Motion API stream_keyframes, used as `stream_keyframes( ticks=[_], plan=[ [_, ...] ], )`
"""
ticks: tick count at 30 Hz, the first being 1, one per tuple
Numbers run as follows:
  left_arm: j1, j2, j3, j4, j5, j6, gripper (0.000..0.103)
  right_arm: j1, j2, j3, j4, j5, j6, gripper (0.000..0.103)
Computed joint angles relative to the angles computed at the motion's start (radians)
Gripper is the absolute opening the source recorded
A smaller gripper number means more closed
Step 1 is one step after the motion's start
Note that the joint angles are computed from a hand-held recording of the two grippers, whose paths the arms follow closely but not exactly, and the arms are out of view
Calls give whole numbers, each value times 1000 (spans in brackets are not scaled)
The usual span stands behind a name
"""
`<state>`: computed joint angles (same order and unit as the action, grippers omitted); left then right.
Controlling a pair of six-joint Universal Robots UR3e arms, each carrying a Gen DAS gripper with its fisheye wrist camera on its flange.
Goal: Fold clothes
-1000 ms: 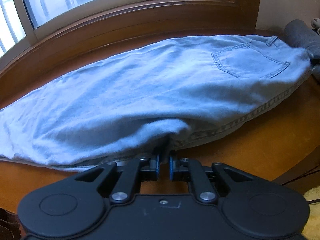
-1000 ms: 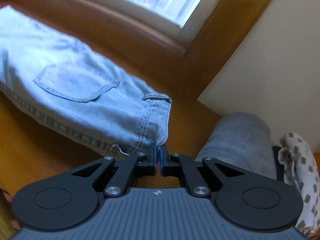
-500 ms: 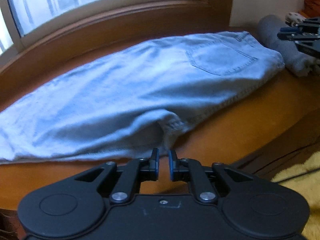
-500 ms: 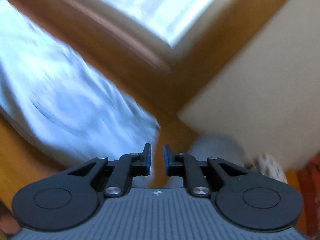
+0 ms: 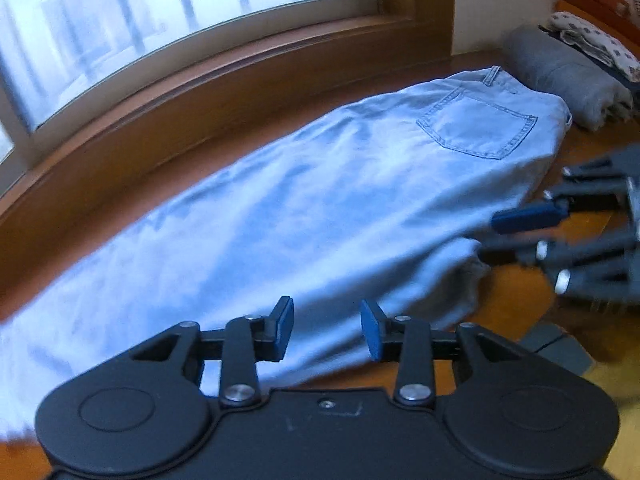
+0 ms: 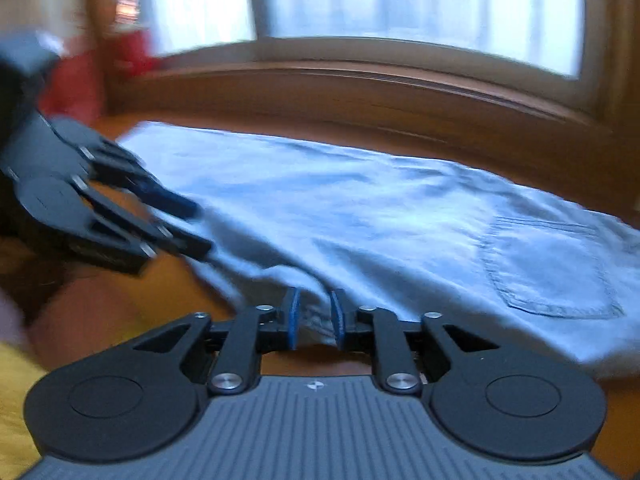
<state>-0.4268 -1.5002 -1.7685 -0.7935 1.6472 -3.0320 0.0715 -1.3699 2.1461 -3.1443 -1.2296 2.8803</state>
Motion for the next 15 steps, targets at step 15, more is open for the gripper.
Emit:
stream_keyframes(
  ticks=[15],
  plan=[
    [159,-326,334,-38,-283,440,37,519,383,-367,32,-942,478,16]
  ],
)
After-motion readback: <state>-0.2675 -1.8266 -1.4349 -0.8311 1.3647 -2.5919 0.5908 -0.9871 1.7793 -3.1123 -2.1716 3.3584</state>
